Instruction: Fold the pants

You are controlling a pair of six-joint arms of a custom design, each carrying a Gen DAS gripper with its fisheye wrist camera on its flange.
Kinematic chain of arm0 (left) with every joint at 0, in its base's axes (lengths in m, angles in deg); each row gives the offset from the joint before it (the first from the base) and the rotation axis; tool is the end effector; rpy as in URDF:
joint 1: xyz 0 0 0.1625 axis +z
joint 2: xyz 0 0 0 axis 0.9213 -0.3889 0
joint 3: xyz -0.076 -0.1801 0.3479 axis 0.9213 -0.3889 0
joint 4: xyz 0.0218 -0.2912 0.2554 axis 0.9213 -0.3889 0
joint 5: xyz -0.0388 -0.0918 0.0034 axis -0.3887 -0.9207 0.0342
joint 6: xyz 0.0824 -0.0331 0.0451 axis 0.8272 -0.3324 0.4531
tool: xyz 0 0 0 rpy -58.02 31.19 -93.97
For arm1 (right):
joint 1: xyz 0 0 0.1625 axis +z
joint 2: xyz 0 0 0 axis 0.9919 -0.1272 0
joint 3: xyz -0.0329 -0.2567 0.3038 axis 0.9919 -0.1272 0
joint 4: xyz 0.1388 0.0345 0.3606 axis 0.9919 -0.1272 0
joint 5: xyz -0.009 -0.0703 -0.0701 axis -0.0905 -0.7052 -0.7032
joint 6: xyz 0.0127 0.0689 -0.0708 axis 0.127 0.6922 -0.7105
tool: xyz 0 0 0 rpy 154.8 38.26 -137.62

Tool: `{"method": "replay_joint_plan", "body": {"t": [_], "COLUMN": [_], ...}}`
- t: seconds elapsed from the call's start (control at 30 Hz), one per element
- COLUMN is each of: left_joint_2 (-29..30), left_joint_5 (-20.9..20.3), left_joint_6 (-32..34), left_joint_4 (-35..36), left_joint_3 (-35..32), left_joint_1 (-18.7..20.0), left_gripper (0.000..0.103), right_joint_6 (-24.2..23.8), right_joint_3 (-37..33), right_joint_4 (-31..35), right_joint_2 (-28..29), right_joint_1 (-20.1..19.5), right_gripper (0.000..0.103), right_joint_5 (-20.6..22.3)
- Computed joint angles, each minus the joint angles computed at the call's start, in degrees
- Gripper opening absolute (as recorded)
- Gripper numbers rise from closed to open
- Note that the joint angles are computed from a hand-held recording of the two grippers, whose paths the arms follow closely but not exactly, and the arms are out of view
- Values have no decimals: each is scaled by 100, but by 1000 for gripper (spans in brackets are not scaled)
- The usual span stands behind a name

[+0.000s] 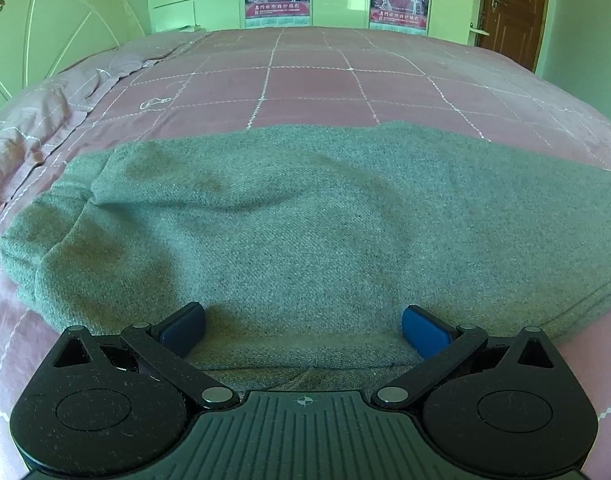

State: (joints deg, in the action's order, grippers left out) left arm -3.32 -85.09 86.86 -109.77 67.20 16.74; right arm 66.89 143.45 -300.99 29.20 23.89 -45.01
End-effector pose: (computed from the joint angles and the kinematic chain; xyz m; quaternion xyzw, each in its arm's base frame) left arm 0.1154 -0.6645 0.4175 0.2014 0.8628 -0.3164 0.3391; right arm 0.2214 -0.5135 0.0415 -0.1875 -0.7109 0.6638 0.1369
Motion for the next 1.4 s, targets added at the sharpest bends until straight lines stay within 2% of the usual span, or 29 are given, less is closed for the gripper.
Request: {"method": "replay_joint_plan", "body": {"t": [0.03,0.1,0.17,0.2,0.27,0.33,0.4,0.47,0.57,0.67,0.77,0.93,1.07,1.1,1.13,1.23,1.3,1.37,1.4], "left_joint_2": [8,-7,-44,-81,-162,-222,-250,-317,-503,-675,-761,-713,-644,-620,-609,-632,-671,-663,-647], "left_joint_5": [4,0,-13,-45,-162,-283,-226,-118,-44,-7,-116,-165,-141,-114,-83,-101,-115,-104,-52], "left_joint_6": [19,19,72,85,0,-107,-226,-439,-829,-1139,-1241,-1695,-1678,-1654,-1615,-1451,-1389,-1409,-1424], "left_joint_4": [-9,36,115,146,156,33,-135,-315,-810,-1060,-1237,-793,-675,-648,-645,-820,-961,-913,-859], "left_joint_3": [-6,-5,-2,15,56,115,181,308,677,996,1117,915,848,830,834,927,1011,995,976], "left_joint_1": [1,0,-5,-3,18,46,30,-17,-96,-124,-66,64,43,27,8,-43,-70,-74,-85], "left_gripper": [103,103,103,103,103,103,103,103,103,103,103,103,103,103,103,103,103,103,103], "right_joint_6": [129,767,959,830,280,303,413,780,1279,1472,1850,2373,2614,2567,2358,1710,1614,1721,1875], "right_joint_3": [45,267,393,332,110,147,45,-129,-676,-1292,-1587,-1579,-1634,-1669,-1719,-1658,-1617,-1712,-1679], "right_joint_4": [153,508,543,417,174,378,864,1566,2512,3385,3679,3762,3617,3598,3615,3151,3344,3984,3989], "right_joint_2": [-22,-140,-187,-141,0,13,86,171,467,787,952,951,1047,1077,1119,1119,1047,1043,1050], "right_joint_1": [-60,-224,-243,-164,89,185,280,367,462,515,474,295,146,141,215,404,492,458,389], "right_gripper": [0,0,2,7,12,12,12,13,13,13,13,14,11,1,0,0,0,0,0], "right_joint_5": [-50,-42,23,-81,-307,84,418,816,1398,1943,2338,2688,2852,2853,2663,2757,2517,2141,2218]}}
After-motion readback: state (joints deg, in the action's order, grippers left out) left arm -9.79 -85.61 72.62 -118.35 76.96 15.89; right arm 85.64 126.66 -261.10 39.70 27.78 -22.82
